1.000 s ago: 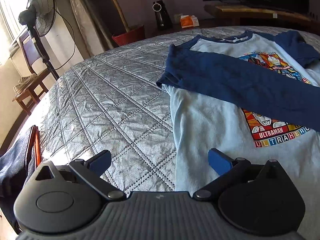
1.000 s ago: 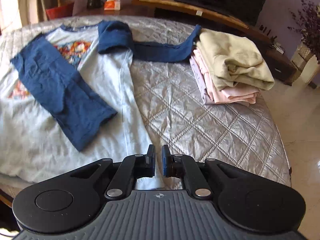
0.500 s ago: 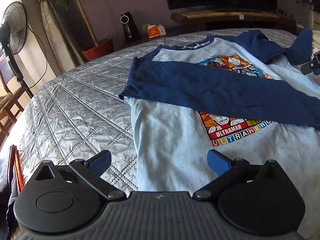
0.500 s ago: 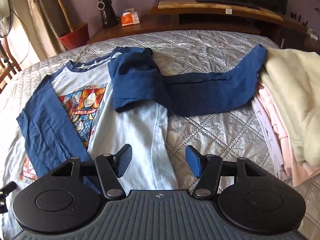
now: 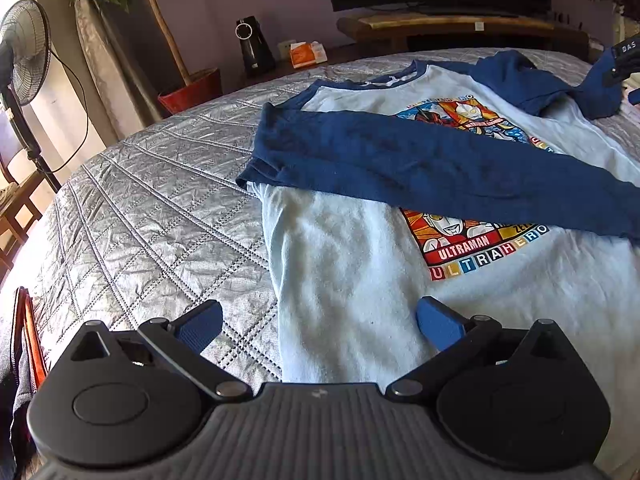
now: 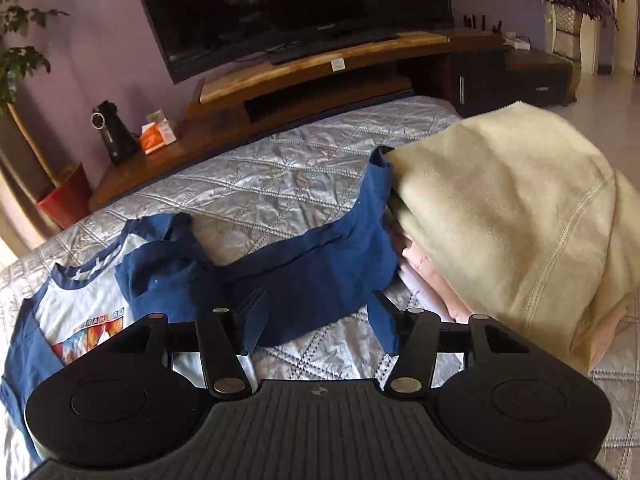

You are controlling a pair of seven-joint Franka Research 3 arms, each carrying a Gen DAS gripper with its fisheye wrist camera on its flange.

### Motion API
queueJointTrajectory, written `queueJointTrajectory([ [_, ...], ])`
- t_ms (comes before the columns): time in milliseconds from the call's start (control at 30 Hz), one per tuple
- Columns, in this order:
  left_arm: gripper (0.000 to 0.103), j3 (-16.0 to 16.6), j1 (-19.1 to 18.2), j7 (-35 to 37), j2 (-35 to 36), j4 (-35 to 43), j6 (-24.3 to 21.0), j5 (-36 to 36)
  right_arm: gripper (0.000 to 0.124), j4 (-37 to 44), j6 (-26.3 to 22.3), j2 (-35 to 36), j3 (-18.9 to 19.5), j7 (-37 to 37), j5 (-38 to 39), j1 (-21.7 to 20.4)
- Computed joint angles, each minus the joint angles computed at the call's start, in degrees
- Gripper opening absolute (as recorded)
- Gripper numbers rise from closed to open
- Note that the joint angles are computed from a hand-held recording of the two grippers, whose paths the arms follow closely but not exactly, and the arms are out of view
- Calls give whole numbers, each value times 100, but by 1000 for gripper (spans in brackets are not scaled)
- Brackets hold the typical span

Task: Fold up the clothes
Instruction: 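Grasp the other navy sleeve cuff with the right tool and lift it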

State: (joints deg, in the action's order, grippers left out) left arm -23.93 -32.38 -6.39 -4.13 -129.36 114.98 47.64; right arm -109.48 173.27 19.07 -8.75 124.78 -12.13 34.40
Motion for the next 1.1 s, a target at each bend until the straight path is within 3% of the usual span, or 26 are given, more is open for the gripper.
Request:
queueJointTrajectory([
  [67, 103, 5, 4, -1, -15, -16, 25, -4, 62, 122, 101, 143, -577, 542, -427, 466],
  [100, 103, 4, 5, 1, -11, -13, 21, -2, 60, 170, 184, 225, -631, 534, -291, 498],
  [167, 103, 2, 5, 4, -2, -5, 13, 1, 57, 307, 292, 426, -1150, 1295, -573, 854],
  [233, 103, 1, 4, 10, 5, -4, 9, 11, 48, 357, 496, 568, -1289, 1540, -280, 911],
  [433, 103, -1, 3, 10, -3, -17, 16, 24, 40, 685, 395, 1132, -2643, 2193, -403, 2039],
  [500, 103, -4, -2, 21, 7, -7, -3, 36, 30, 694, 509, 1255, -2778, 2392, -226, 2137],
  [567, 103, -2, -3, 18, 3, -14, 4, 37, 0, 683, 588, 1317, -2749, 2431, 45, 2109],
  [700, 103, 0, -2, 19, -10, -25, 15, 32, 0, 483, 961, 1217, -2520, 2093, 349, 1937],
  [800, 103, 0, 0, 18, -5, -19, 14, 24, 0, 199, 1376, 1100, -3000, 1768, 317, 2412],
  [867, 103, 0, 0, 23, 0, -10, 9, 13, 0, 110, 1165, 1135, -3884, 1475, 244, 3246],
  [933, 103, 1, -1, 23, -2, -8, 9, 1, 2, -21, 1093, 1128, -4329, 1338, 301, 3693],
  [1100, 103, -5, -11, 13, 26, 21, -27, 0, 14, 102, 446, 1334, -4598, 1177, 629, 3986],
])
